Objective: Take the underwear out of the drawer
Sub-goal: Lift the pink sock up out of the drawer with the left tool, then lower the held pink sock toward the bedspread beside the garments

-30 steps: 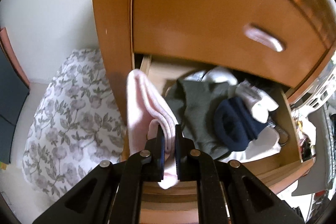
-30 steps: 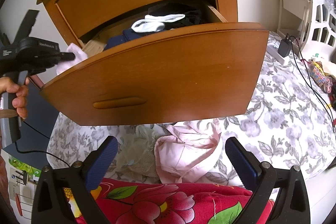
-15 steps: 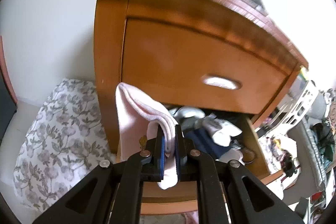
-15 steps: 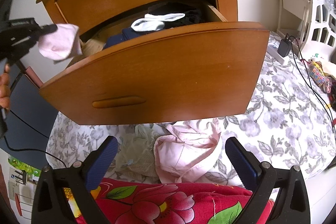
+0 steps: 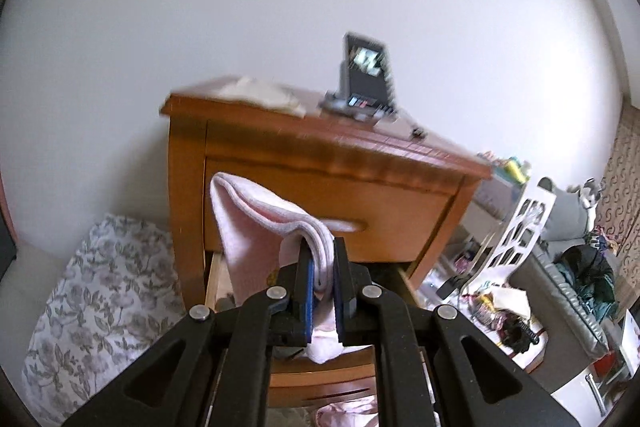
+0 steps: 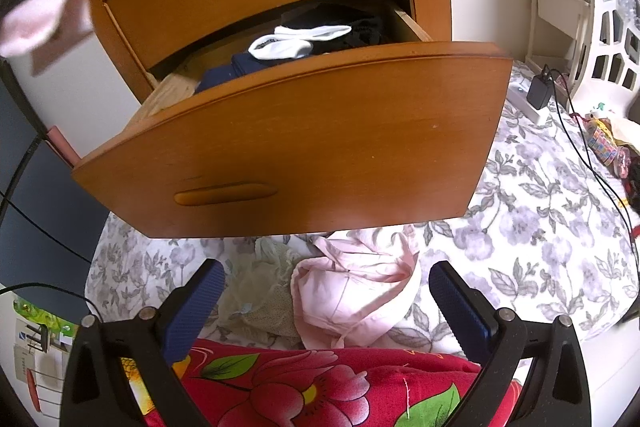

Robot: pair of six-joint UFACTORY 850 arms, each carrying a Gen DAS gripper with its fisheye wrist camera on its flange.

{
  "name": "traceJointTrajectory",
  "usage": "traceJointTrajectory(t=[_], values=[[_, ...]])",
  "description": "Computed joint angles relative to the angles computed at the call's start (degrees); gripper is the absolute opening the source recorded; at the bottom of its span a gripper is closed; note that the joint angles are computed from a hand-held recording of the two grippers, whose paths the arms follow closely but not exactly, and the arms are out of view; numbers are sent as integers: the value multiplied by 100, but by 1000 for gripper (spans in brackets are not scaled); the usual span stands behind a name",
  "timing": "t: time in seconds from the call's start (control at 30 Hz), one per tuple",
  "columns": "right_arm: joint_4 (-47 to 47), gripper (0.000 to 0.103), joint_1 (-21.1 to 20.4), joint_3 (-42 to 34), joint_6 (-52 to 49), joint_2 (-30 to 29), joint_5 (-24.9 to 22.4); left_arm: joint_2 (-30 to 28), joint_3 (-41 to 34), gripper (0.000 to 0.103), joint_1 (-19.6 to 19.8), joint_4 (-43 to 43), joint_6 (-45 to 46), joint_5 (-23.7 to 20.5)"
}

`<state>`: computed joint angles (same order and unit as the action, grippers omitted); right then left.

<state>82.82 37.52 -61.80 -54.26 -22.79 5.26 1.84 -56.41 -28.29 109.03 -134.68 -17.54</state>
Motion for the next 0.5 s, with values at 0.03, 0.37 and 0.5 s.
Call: traceJointTrajectory(t=[0.03,0.37,0.5], values=[[1,103,1,11,-1,7,6,113,71,8,-78,83,-67,-98],[958,103,44,-38,-933,-4,127,970,592,8,-630,-266,356,-791],[1171,103,61,-51,-1141,-9,174,1132,761,8,-744,-554,536,-814]])
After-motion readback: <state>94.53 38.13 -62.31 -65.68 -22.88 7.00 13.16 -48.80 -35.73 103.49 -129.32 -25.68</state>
